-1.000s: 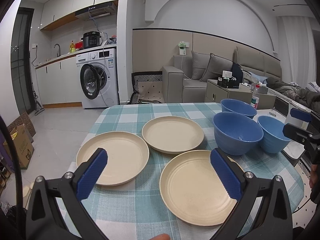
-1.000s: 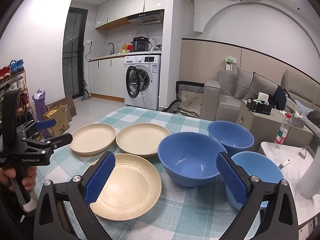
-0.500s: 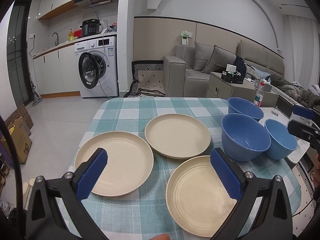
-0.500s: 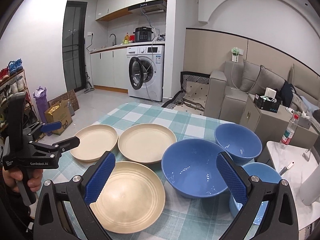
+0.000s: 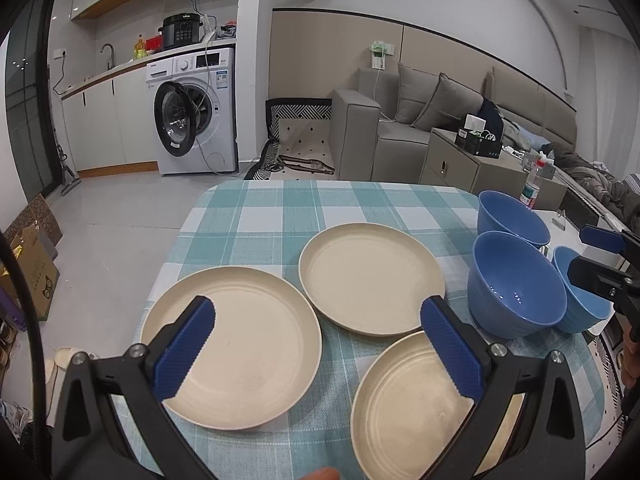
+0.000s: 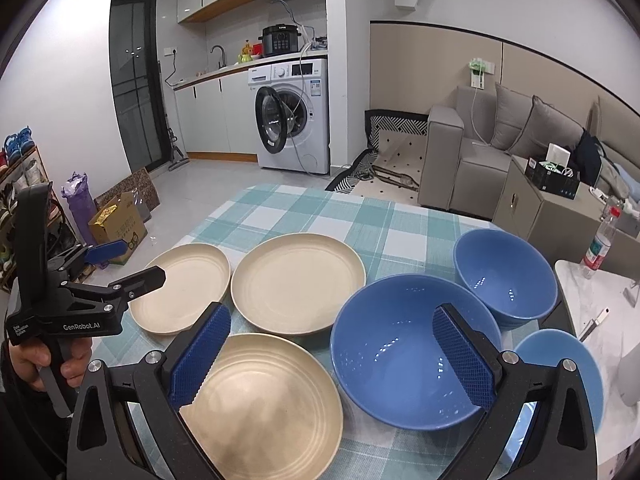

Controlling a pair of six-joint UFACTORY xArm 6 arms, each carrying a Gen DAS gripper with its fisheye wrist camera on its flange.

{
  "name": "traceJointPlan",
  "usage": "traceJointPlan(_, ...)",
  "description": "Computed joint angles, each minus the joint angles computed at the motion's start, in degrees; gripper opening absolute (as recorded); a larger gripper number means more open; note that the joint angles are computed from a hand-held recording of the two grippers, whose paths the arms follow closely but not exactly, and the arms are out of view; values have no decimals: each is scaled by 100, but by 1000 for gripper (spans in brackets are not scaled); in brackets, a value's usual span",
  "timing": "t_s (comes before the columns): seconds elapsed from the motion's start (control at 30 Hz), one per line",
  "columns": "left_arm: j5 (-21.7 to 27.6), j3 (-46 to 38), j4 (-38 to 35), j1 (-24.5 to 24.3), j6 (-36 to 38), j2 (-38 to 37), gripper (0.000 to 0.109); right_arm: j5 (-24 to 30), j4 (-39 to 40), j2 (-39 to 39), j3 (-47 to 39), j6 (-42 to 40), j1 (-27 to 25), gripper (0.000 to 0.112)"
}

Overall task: Organize plates and bowls
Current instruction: 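Move the left gripper toward a beige plate while the right gripper approaches another beige plate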

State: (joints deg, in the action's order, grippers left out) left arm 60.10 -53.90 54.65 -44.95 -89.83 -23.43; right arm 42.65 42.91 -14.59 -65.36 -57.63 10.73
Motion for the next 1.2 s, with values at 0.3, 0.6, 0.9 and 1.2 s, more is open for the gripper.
traceJointPlan(0.3,-274,-142,-227,386,404,242,103,-52,-495,696,-687,649,259,103)
traceJointPlan(0.6,-536,-106,-499,790,735,341,103,254,-1087,1371,-1491,1298,451,103)
traceJointPlan(0.9,-956,-62,-876,1238,1117,401,103,198,-1648,1961,-1966,1761,682,103)
traceJointPlan(1.2,-1495,-112,-1472,1724,1684,665,103,706,-2085,2848,-2925,2371,762,103)
